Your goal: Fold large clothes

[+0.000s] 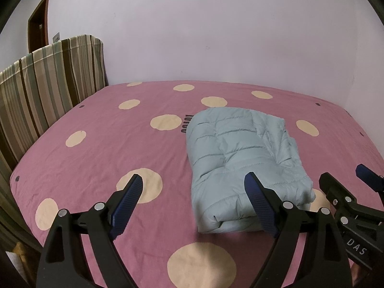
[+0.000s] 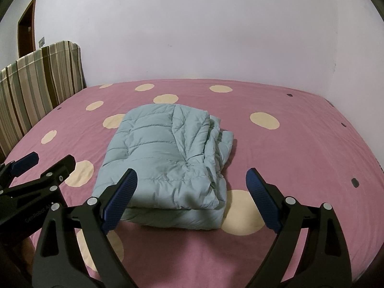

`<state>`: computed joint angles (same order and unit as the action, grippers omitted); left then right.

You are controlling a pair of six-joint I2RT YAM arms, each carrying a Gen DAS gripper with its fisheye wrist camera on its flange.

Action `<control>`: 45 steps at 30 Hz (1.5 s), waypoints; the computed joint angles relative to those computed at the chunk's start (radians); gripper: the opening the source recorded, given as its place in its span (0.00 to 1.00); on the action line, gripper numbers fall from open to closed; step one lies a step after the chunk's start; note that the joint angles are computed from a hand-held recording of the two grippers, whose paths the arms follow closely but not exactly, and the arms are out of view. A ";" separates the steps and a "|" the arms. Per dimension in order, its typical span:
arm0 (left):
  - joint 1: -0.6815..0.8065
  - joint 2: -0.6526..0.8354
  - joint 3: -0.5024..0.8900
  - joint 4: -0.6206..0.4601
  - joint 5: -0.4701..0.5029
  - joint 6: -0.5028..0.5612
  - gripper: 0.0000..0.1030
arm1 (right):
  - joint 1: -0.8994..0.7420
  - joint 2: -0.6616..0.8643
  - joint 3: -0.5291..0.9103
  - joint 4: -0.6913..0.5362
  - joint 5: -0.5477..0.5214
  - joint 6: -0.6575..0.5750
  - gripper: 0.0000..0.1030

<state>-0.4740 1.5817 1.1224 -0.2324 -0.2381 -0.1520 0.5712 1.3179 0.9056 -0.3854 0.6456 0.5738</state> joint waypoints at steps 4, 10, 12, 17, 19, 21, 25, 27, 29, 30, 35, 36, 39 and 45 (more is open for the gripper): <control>0.001 -0.002 -0.003 -0.002 0.004 -0.004 0.83 | 0.004 0.005 0.003 -0.002 0.003 0.004 0.89; 0.005 -0.012 -0.011 -0.006 0.010 -0.008 0.83 | 0.004 0.009 0.006 -0.002 0.001 0.000 0.89; 0.005 -0.014 -0.013 -0.009 0.010 -0.009 0.83 | 0.005 0.009 0.006 -0.001 0.001 0.000 0.89; 0.005 -0.017 -0.016 -0.008 0.008 -0.012 0.83 | 0.010 0.011 0.007 -0.003 0.006 0.004 0.89; 0.006 -0.018 -0.017 -0.012 0.010 -0.013 0.83 | 0.008 0.011 0.007 -0.002 0.005 0.003 0.89; 0.007 -0.017 -0.015 -0.018 0.011 -0.011 0.83 | 0.009 0.011 0.007 -0.002 0.006 0.003 0.89; 0.003 -0.023 -0.021 -0.022 0.012 -0.010 0.83 | 0.011 0.009 0.005 -0.001 0.007 0.002 0.89; 0.005 -0.025 -0.022 -0.020 0.015 -0.008 0.83 | 0.011 0.007 0.002 0.000 0.006 0.000 0.89; 0.005 -0.027 -0.024 -0.022 0.014 -0.007 0.83 | 0.012 0.007 0.002 -0.001 0.007 0.001 0.89; 0.005 -0.027 -0.024 -0.020 0.011 -0.008 0.83 | 0.011 0.006 0.002 0.001 0.006 0.000 0.89; 0.001 -0.039 -0.034 -0.010 -0.002 -0.014 0.83 | 0.016 0.002 0.001 -0.002 0.009 -0.003 0.89; 0.000 -0.042 -0.036 -0.008 -0.003 -0.014 0.83 | 0.017 0.002 0.001 -0.002 0.009 -0.003 0.89; 0.003 -0.044 -0.041 -0.005 0.008 -0.013 0.83 | 0.019 0.004 0.002 -0.003 0.011 0.000 0.89; 0.012 -0.035 -0.036 -0.017 0.018 -0.001 0.83 | 0.013 -0.003 -0.003 -0.002 0.002 -0.012 0.89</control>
<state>-0.4621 1.5464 1.0864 -0.2494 -0.2197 -0.1529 0.5843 1.3148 0.9023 -0.3876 0.6474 0.5621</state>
